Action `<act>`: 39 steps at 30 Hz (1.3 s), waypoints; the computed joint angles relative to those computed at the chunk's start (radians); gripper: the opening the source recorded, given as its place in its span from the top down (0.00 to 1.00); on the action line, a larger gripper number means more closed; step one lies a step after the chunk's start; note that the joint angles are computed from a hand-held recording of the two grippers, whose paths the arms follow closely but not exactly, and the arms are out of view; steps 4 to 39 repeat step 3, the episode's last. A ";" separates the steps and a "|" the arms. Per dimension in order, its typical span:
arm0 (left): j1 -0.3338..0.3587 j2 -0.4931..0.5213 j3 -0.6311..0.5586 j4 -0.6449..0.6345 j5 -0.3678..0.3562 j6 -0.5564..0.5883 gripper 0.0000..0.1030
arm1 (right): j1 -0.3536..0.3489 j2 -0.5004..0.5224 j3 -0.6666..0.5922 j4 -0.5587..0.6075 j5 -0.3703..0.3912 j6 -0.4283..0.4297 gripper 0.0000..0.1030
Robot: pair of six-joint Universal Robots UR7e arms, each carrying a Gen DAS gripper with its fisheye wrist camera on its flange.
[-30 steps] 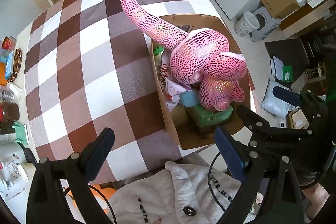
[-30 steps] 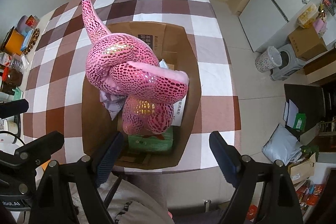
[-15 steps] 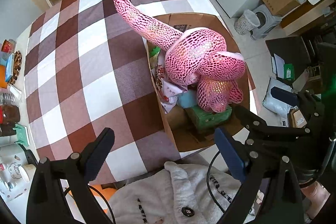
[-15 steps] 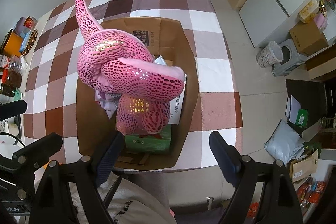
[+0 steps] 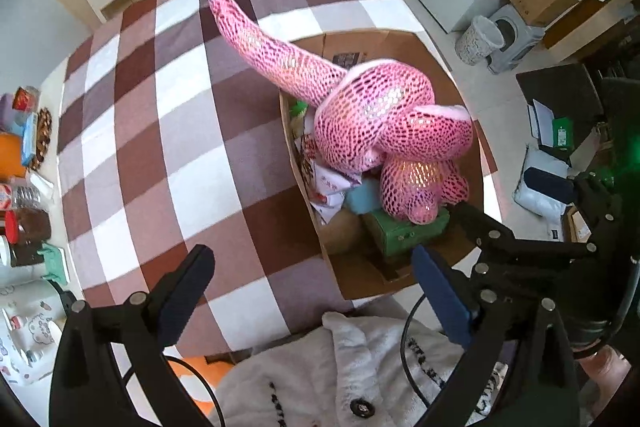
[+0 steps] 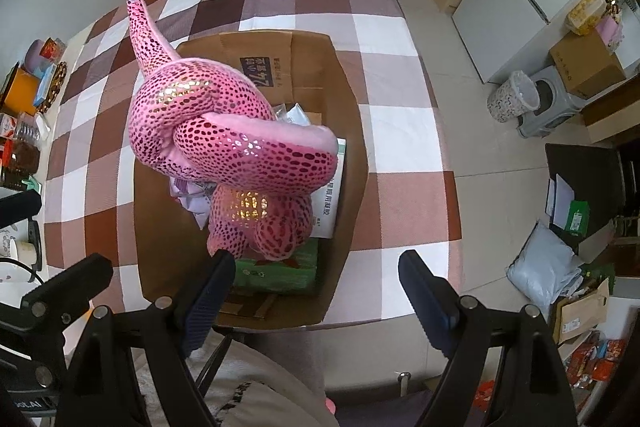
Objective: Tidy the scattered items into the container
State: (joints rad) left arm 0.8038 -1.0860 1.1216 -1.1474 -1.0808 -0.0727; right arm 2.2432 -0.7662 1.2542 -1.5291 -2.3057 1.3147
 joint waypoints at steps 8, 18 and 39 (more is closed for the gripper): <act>-0.001 0.002 -0.004 -0.001 0.000 0.003 0.03 | 0.001 -0.001 -0.002 0.003 -0.003 0.000 0.16; -0.001 0.002 -0.004 -0.001 0.000 0.003 0.03 | 0.001 -0.001 -0.002 0.003 -0.003 0.000 0.16; -0.001 0.002 -0.004 -0.001 0.000 0.003 0.03 | 0.001 -0.001 -0.002 0.003 -0.003 0.000 0.16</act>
